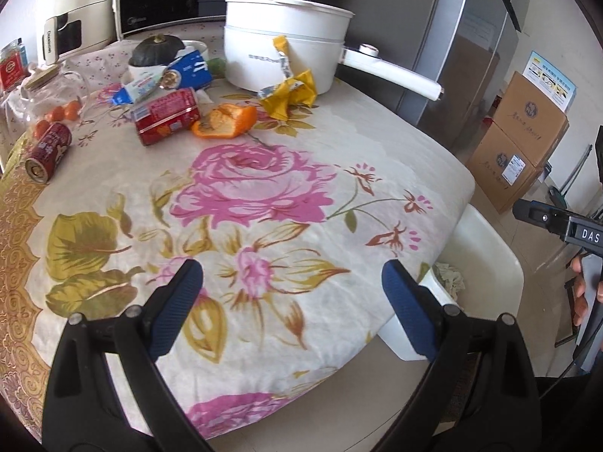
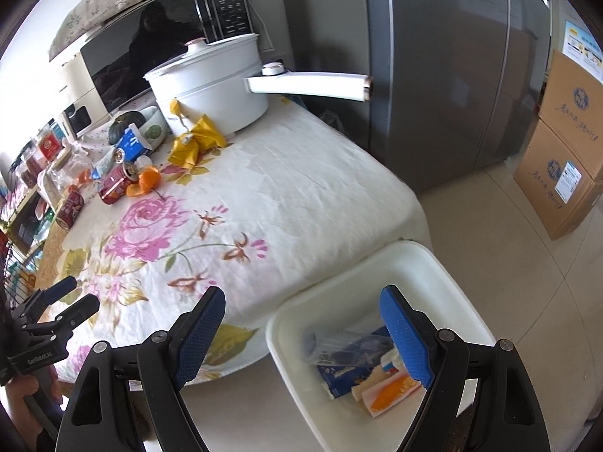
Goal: Collect trash
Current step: 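Move both tools back over the table toward the red cans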
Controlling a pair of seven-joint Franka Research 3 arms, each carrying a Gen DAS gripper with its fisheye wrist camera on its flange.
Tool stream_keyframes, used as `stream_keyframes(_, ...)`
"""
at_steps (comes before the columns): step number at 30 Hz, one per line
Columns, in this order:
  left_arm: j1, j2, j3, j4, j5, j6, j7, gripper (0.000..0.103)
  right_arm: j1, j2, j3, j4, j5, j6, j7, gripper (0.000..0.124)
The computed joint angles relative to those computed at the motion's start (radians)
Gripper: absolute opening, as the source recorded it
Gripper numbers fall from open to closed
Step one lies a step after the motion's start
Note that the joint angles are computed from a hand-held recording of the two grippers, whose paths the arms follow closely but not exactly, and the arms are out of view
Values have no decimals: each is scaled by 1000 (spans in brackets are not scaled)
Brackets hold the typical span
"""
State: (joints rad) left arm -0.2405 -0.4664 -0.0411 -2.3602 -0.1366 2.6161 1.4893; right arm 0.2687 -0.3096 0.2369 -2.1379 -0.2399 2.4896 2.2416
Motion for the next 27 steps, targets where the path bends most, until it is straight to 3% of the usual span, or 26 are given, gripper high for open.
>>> stream_keyframes(9, 117, -52, 35, -42, 74, 8, -49, 96, 50, 146, 23, 153, -67, 12, 79, 86)
stream_keyframes(14, 170, -41, 97, -41, 60, 40, -67, 97, 125, 282, 12, 292, -127, 27, 143, 87)
stream_keyframes(22, 231, 105, 169, 54, 16, 94, 44, 97, 281, 577, -32, 626, -173, -10, 51, 87)
stream_keyframes(27, 271, 219, 172, 147, -21, 103, 184, 97, 375, 823, -77, 968, -169, -93, -69, 87)
